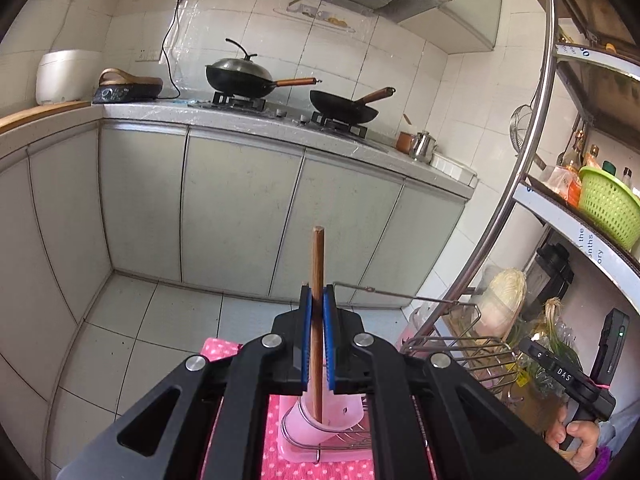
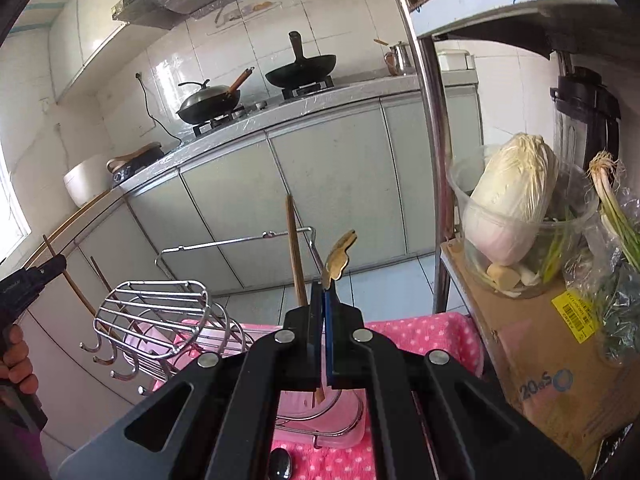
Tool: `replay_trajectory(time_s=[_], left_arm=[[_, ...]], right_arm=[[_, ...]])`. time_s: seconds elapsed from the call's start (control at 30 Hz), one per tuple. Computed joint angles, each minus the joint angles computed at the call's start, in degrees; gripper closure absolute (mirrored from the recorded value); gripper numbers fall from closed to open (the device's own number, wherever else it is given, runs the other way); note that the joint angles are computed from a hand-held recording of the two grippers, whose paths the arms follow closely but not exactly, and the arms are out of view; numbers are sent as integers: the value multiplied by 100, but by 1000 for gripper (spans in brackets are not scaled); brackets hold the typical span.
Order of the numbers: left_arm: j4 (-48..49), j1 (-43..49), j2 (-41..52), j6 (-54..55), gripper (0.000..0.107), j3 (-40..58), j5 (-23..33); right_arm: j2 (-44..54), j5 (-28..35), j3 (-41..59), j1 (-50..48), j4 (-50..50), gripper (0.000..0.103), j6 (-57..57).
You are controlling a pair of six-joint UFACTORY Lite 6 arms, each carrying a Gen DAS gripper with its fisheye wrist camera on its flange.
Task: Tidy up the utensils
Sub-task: 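Carry the chopstick and gold spoon up and release both into the pink cup, then move both tools back down to the remaining utensils on the mat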
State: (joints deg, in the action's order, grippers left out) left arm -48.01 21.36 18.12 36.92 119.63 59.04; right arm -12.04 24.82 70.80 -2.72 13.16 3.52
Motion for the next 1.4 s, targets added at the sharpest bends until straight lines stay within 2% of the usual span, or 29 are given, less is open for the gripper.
replay_trajectory(time_s=[0.37, 0.53, 0.6, 0.67, 0.7, 0.73, 0.8, 0.87, 1.07, 1.4], left_arm=[[495, -434, 409, -289, 102, -343, -245], [686, -552, 570, -556, 101, -73, -199], [685, -535, 588, -632, 99, -51, -162], [678, -491, 687, -770, 87, 118, 2], [649, -453, 682, -808, 82, 121, 34], [613, -423, 648, -818, 76, 82, 20], [625, -397, 551, -806, 74, 4, -44], [618, -356, 438, -687, 72, -94, -71], [362, -63, -17, -354, 71, -524, 72], [-88, 445, -1079, 399, 71, -1823, 329]], right_arm=[[487, 226, 67, 45, 268, 101, -154], [677, 353, 159, 132, 226, 101, -99], [661, 326, 132, 131, 248, 101, -76], [708, 413, 202, 85, 388, 99, -166], [726, 480, 237, 42, 527, 95, -285], [743, 544, 264, -16, 679, 92, -435], [701, 607, 265, -47, 777, 77, -521], [595, 623, 230, -53, 784, 72, -556], [133, 736, 100, -14, 500, 71, -308], [-799, 967, -535, -119, 568, 71, -464]])
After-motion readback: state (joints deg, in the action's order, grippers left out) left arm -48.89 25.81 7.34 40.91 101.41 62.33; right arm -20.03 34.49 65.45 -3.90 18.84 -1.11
